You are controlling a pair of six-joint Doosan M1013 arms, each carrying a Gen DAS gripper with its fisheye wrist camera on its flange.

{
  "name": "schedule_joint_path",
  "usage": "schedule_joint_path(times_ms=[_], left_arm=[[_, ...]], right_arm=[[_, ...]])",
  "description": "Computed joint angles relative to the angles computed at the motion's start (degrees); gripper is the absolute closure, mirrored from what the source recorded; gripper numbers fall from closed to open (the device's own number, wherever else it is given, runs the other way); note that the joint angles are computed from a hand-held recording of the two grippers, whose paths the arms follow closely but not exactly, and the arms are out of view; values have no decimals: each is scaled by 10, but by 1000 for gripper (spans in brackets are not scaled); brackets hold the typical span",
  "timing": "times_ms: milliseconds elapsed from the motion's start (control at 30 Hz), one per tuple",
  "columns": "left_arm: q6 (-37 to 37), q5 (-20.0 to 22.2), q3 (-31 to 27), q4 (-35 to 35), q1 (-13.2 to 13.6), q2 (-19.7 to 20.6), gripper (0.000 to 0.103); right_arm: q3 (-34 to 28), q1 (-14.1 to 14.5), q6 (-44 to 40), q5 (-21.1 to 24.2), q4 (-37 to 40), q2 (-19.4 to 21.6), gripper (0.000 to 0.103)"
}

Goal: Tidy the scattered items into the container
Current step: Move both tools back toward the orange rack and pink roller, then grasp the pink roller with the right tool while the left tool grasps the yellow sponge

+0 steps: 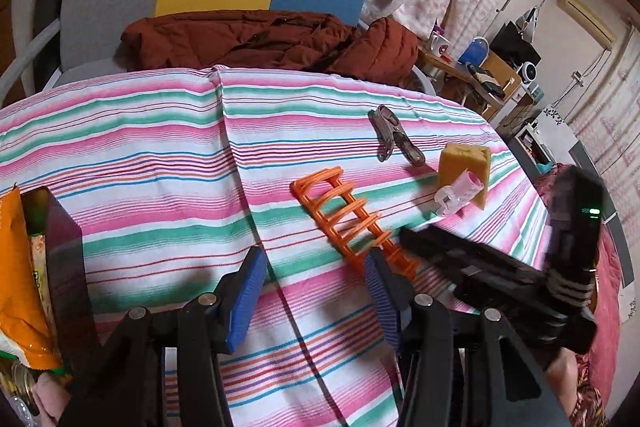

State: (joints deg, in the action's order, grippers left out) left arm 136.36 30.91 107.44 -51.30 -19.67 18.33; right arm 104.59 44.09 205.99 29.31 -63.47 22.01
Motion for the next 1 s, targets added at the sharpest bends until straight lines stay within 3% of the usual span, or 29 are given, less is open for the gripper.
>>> schedule_joint_path(times_ms=[167,200,333,433,500,567,833,933,1000], left_arm=[[-38,17,-16,6,-11,15,47],[-52,25,-22,15,-16,20,46],[-111,43,-47,69,-37,40,46],[-151,36,-62,125,-55,51,46],[-179,25,-68,172,-68,57,46],[-193,22,-73,197,-75,63,46],[-207,-4,-71,208,-85,66,41],[-190,9,-73,187,-82,67,41],[-192,16,-76,184,-82,68,41]], right_arm=[[13,13,37,155,4,-14,31],[16,11,41,161,8,-16,28],[27,-13,60,121,8,-19,28],[12,-26,27,112,28,-4,29],[8,-29,29,104,27,3,38],[13,-30,53,95,1,6,38],[48,-17,182,60,-91,-9,39],[57,-10,231,54,-132,-14,40],[67,-6,304,40,-199,-19,40]])
